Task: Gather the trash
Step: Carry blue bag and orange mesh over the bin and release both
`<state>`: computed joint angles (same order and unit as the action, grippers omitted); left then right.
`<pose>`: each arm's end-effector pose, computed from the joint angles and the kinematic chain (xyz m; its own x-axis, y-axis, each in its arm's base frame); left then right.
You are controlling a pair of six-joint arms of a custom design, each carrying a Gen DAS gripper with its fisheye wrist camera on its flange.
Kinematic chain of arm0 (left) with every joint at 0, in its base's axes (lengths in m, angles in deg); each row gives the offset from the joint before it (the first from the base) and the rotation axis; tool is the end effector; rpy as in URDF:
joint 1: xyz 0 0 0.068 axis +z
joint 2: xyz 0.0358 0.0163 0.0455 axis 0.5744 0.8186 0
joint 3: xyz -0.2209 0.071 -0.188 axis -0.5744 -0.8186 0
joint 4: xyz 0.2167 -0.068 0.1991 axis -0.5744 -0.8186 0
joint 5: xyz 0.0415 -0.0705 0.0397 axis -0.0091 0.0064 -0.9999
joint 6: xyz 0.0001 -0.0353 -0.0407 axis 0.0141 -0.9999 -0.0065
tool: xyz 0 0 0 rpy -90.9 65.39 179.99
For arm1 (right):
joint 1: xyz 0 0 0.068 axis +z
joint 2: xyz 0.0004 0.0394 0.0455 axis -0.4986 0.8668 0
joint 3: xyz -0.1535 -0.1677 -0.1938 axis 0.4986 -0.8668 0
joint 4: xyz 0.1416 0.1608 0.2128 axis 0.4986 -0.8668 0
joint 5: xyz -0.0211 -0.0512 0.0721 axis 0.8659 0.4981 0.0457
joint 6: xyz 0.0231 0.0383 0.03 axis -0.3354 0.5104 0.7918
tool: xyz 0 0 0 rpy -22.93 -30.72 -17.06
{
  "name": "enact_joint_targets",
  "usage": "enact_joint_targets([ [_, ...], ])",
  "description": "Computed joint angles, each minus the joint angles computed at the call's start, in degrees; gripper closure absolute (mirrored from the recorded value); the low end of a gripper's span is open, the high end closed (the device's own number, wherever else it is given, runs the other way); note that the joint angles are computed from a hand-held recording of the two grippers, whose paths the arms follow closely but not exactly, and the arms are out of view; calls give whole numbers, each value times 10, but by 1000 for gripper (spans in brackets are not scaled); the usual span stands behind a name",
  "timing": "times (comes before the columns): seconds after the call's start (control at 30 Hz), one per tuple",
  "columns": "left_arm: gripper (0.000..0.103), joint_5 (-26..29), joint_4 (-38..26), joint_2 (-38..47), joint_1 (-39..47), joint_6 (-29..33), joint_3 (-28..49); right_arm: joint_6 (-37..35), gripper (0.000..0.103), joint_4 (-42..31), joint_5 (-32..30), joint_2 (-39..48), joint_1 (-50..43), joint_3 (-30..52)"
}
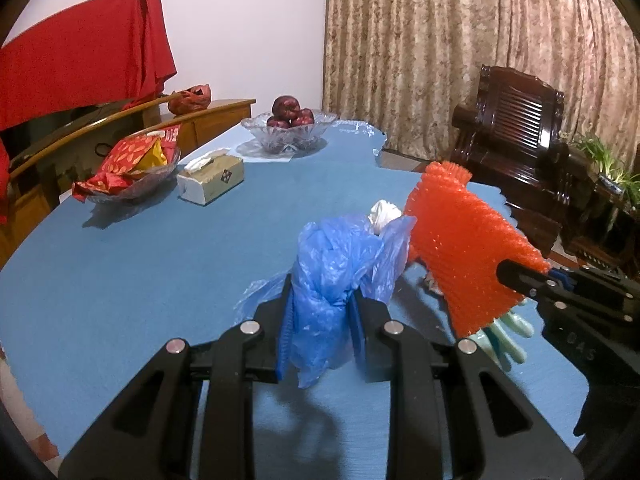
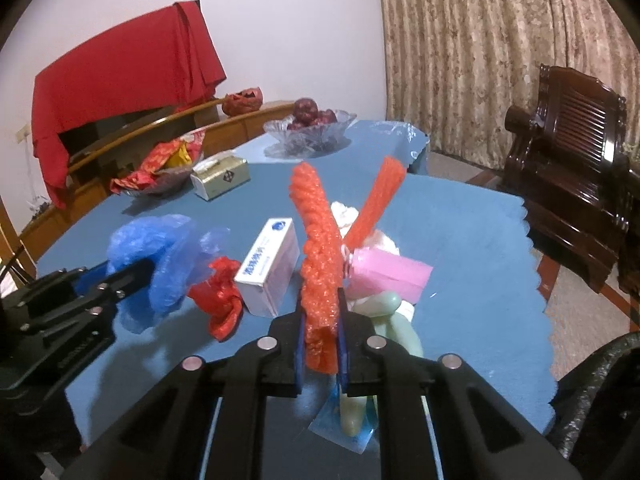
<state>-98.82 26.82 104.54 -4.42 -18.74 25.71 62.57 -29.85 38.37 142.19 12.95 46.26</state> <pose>0.1635 -0.1022 0.1225 -0.5334 -0.1869 -0.8250 -0.3272 0.9450 -0.0025 0.2604 0.2410 0.1157 -0.5126 -0.2361 -0.8255 -0.5907 0.7947 0.1395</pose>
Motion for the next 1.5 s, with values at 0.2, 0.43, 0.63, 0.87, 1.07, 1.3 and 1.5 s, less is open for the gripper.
enact_joint_targets([
  [0.2, 79, -33, -63, -19, -47, -33, 33, 0, 91, -7, -12, -94, -13, -58],
  [0.43, 79, -63, -96, 13, -120, -66, 83, 2, 91, -45, 0, -234, -48, -135],
  [0.63, 79, -71, -74, 77, -179, -67, 136, -10, 91, -115, 2, -367, -105, -191],
  [0.87, 79, -56, -10, 168, -222, -30, 202, -27, 91, -195, -30, -489, -205, -237],
  [1.07, 79, -28, 52, 255, -243, 11, 261, -54, 91, -258, -78, -571, -322, -262],
  [1.3, 79, 5, 101, 334, -258, 44, 315, -103, 91, -302, -141, -613, -463, -279],
  [1.5, 79, 50, 132, 398, -256, 68, 361, -143, 91, -305, -179, -596, -563, -289],
])
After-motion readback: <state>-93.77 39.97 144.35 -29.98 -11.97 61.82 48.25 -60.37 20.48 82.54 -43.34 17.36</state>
